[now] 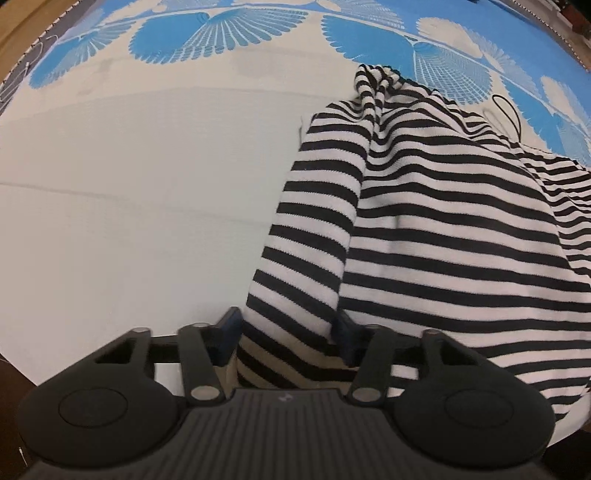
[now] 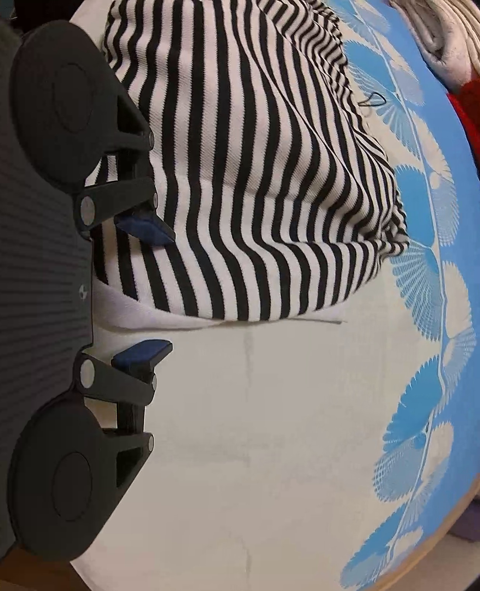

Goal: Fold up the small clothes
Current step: 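Grasp the hoodie's striped side edge with the left gripper and fold it inward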

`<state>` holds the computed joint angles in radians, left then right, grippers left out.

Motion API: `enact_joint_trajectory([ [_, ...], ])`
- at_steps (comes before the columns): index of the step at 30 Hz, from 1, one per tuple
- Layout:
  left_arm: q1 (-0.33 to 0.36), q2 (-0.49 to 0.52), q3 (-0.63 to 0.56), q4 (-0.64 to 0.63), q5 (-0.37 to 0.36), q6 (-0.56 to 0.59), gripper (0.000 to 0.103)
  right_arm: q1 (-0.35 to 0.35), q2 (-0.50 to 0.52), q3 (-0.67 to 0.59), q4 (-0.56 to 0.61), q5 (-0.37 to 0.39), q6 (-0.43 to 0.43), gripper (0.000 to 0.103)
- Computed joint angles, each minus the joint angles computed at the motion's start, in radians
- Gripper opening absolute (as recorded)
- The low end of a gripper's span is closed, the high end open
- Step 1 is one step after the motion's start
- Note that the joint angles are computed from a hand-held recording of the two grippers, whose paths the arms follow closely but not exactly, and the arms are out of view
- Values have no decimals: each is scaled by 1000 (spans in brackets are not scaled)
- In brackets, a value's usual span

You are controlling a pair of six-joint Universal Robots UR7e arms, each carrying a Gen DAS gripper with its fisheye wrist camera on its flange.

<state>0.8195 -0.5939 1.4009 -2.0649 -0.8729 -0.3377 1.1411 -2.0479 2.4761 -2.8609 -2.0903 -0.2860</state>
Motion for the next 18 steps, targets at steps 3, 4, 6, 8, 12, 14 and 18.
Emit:
enact_joint_trajectory([
  [3,-1,-2,5,-12,-11,15,37,-12,-12,1,15,32,-13,36],
  [4,-1,0,3,-12,-9,18,33,-10,-13,1,14,34,-16,33],
  [6,-3,0,6,-16,-8,25,30,-14,-19,4,10,43,-29,25],
  [8,-4,-2,10,-21,-9,29,28,-20,-29,8,6,57,-40,19],
  [12,-5,-16,32,-88,3,22,9,-29,-51,23,-53,91,-70,10],
  [14,-12,-33,66,-174,40,27,8,-39,-67,35,-119,114,-70,10],
  [18,-5,-29,50,-118,35,-8,8,-58,-76,25,-58,100,-23,9],
])
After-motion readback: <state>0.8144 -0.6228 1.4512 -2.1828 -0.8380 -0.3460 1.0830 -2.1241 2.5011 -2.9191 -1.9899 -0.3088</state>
